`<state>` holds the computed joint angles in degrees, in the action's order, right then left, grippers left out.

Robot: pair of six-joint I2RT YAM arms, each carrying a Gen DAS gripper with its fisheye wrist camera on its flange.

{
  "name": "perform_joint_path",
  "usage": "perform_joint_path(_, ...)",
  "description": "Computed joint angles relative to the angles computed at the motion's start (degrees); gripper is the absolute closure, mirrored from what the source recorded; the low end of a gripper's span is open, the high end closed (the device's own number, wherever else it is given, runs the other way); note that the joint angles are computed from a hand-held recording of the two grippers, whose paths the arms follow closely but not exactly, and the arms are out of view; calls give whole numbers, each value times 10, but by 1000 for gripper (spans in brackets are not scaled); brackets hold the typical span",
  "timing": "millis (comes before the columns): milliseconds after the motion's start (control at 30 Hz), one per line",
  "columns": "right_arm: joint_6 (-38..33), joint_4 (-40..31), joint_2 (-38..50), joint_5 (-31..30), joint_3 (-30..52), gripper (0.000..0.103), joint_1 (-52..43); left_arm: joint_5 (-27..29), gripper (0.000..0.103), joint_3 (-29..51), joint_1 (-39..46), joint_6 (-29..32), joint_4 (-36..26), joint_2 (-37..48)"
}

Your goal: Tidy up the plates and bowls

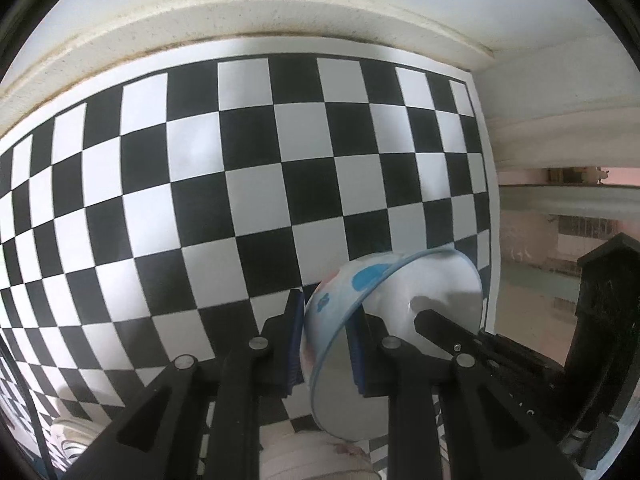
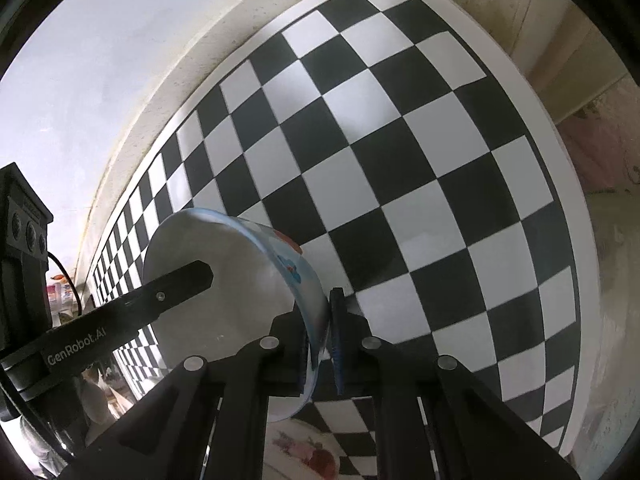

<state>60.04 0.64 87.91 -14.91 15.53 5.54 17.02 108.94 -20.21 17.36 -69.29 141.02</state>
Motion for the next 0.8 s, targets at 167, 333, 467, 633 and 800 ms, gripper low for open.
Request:
perform_joint_path(167,64,-60,-59,36,19,92,80,-2,85,0,14,21,-20,-24)
perform_joint_path(333,148,-118,-144,73,15,92,166,-1,85,-48,29,42,-22,-85)
perform_joint_path(467,220,-168,-209,110,17,92,243,3,85,-93,43,61,-18,-130)
perform_joint_path(633,339,-248,-292,176,25,93,377,14,85,-149,67,95,-18,-186)
perform_joint_path(800,462,-276,-286,237,49,93,520,11,85,-222,86,116,2,-240)
